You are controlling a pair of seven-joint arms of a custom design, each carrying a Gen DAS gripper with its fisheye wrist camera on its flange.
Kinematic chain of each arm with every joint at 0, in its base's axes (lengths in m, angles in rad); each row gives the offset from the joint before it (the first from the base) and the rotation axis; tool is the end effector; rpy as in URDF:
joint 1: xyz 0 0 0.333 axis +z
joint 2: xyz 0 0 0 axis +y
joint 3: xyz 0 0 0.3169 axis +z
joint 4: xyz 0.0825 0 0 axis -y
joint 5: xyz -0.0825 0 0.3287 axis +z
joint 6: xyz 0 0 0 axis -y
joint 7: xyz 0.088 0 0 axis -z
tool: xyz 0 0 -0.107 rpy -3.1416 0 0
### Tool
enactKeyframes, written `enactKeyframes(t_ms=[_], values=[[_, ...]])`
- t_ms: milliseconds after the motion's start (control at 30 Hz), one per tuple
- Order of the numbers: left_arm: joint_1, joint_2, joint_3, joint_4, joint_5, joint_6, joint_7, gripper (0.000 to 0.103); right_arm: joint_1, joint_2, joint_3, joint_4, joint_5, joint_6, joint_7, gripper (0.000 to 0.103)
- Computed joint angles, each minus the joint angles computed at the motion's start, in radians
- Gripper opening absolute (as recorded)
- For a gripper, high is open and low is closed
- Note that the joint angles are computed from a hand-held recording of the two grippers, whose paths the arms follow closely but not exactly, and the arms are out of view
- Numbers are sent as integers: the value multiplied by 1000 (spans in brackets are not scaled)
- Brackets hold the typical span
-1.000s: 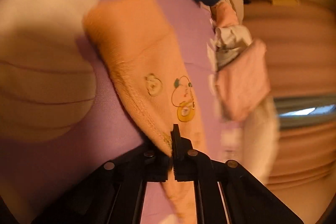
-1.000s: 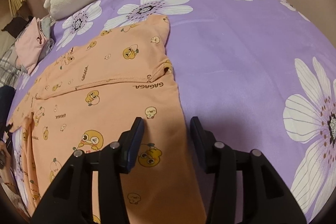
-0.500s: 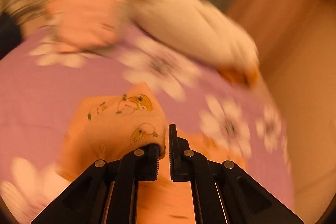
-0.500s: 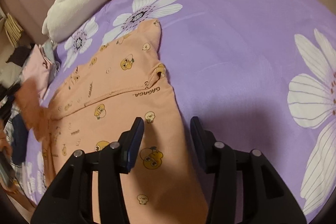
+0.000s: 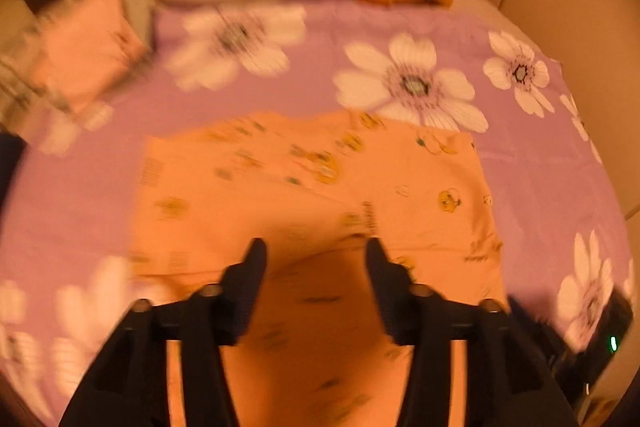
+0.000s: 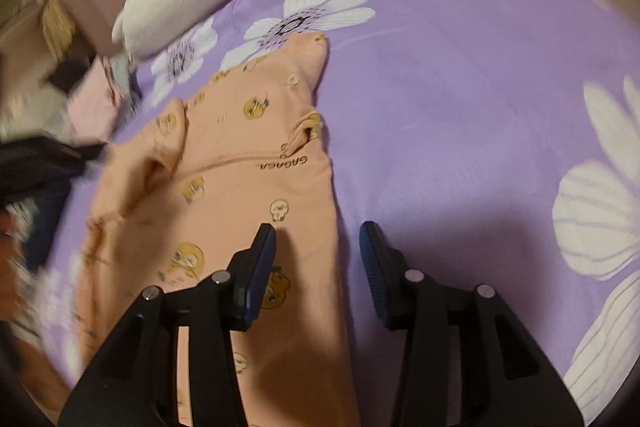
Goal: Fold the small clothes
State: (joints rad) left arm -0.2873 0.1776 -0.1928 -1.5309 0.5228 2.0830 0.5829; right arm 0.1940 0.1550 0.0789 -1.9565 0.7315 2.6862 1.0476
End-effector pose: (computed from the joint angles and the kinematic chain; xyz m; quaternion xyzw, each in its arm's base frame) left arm 0.5445 -0.2428 0.6071 -0.7822 0.5499 -0.1704 0.2383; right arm 0.5673 0.1341 0.4859 -0.7274 0.5834 -0.0564 0.3568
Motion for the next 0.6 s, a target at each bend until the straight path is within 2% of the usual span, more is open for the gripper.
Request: enactKeyframes(t_ms=[67, 167, 200, 267, 333, 367, 433, 467, 533, 600], values=[[-13, -122, 8, -129, 118, -19, -111, 68, 29, 2, -11, -9, -104, 43, 53, 47], [35, -245, 5, -318, 261, 16, -356, 69, 52, 8, -24, -10, -220, 71, 151, 48], [58, -249, 7, -342, 249, 27, -379, 69, 49, 10, -21, -8, -225, 73, 160, 48], [117, -244, 51, -409, 67, 106, -363, 69, 38, 15, -13, -4, -213, 75, 154, 48], [153, -205, 58, -418, -30, 112, -333, 68, 31, 8, -8, -17, -203, 80, 141, 48], [164, -174, 55, -415, -14, 98, -336, 68, 31, 7, -8, -19, -206, 81, 143, 49], [146, -143, 60, -429, 144, 90, -420, 76, 39, 7, -12, -23, -237, 88, 163, 49], [161, -140, 41, -429, 168, 87, -427, 77, 45, 5, -15, -27, -259, 94, 179, 49], [168, -145, 44, -432, 158, 104, -430, 77, 53, 2, -20, -33, -292, 104, 211, 49], [180, -181, 49, -494, 171, 172, -472, 76, 58, 0, -25, -36, -320, 110, 246, 49]])
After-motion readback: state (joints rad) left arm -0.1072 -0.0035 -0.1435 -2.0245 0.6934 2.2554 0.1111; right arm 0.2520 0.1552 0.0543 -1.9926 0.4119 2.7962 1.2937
